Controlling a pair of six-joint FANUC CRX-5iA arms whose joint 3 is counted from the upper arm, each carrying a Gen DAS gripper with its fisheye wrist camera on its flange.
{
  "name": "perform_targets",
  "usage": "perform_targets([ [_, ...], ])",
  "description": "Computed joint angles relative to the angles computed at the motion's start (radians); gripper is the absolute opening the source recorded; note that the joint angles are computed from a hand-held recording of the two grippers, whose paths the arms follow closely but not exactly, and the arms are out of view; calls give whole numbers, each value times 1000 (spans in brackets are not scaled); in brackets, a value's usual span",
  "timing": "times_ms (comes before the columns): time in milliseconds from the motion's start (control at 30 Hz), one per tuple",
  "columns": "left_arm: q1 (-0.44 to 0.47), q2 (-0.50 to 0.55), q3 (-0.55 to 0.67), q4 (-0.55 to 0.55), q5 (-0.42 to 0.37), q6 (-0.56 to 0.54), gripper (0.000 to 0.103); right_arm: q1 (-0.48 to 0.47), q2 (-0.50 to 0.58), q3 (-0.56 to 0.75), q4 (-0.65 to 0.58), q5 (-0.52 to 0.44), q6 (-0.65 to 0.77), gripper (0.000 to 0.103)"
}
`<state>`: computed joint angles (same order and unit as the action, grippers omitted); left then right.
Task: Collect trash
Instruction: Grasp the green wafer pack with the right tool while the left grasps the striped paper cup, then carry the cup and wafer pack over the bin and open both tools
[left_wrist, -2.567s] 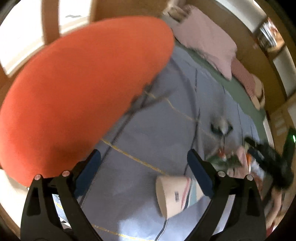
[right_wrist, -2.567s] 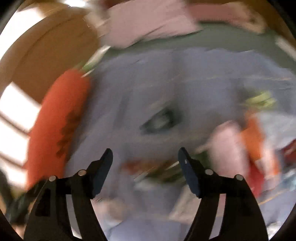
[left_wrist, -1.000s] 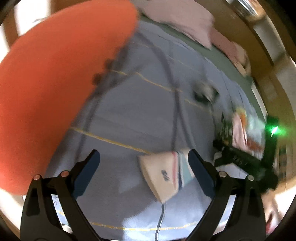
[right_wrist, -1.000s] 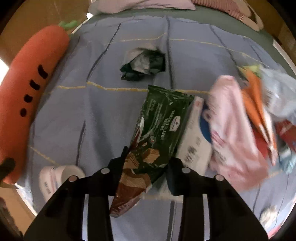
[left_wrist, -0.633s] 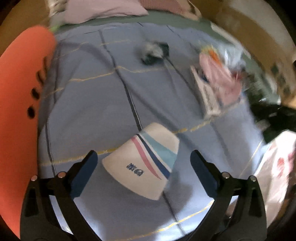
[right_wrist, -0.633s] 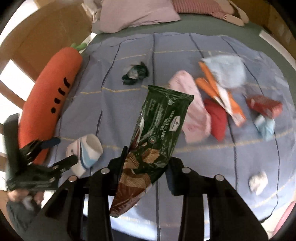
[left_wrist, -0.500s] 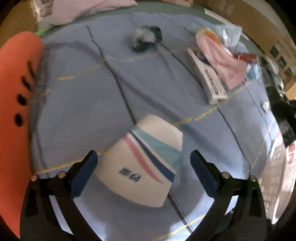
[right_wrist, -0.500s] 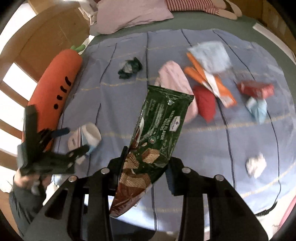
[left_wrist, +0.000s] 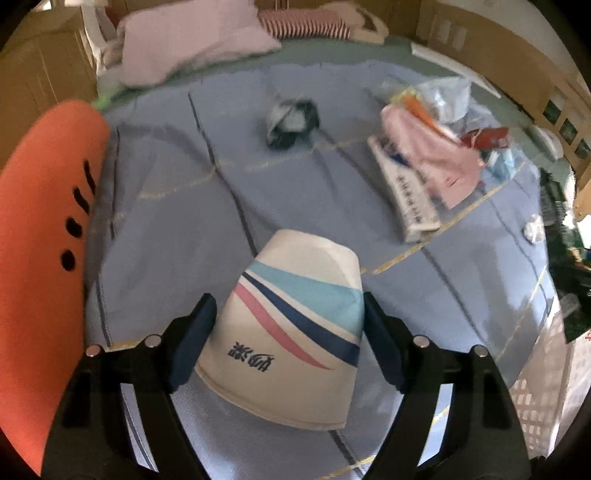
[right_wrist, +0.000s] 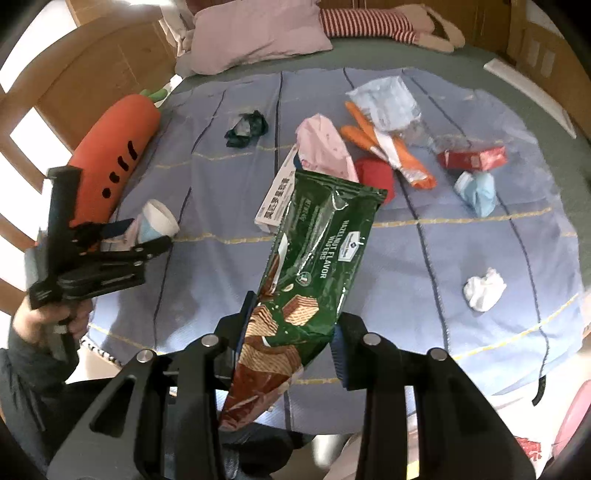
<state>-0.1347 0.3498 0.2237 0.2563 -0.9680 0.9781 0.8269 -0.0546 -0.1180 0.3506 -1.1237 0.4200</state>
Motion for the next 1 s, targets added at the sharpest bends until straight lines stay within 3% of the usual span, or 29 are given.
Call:
perform_targets([
  [167, -15, -66, -77, 32, 89, -47, 79, 15, 13, 4, 25, -5, 4, 37],
  [600, -18, -141, -150, 66, 169, -43, 79, 39, 15, 4, 91, 7, -4, 37],
  [767, -28, -181, -198, 147, 210, -78, 79, 57, -28, -16, 115, -2, -37, 37],
  [900, -40, -210, -246, 257, 224, -147, 79, 100, -104, -60, 176, -60, -98, 37],
  [1000, -62, -236, -285, 317, 228, -207, 79, 155, -166, -85, 217, -174, -136, 37],
])
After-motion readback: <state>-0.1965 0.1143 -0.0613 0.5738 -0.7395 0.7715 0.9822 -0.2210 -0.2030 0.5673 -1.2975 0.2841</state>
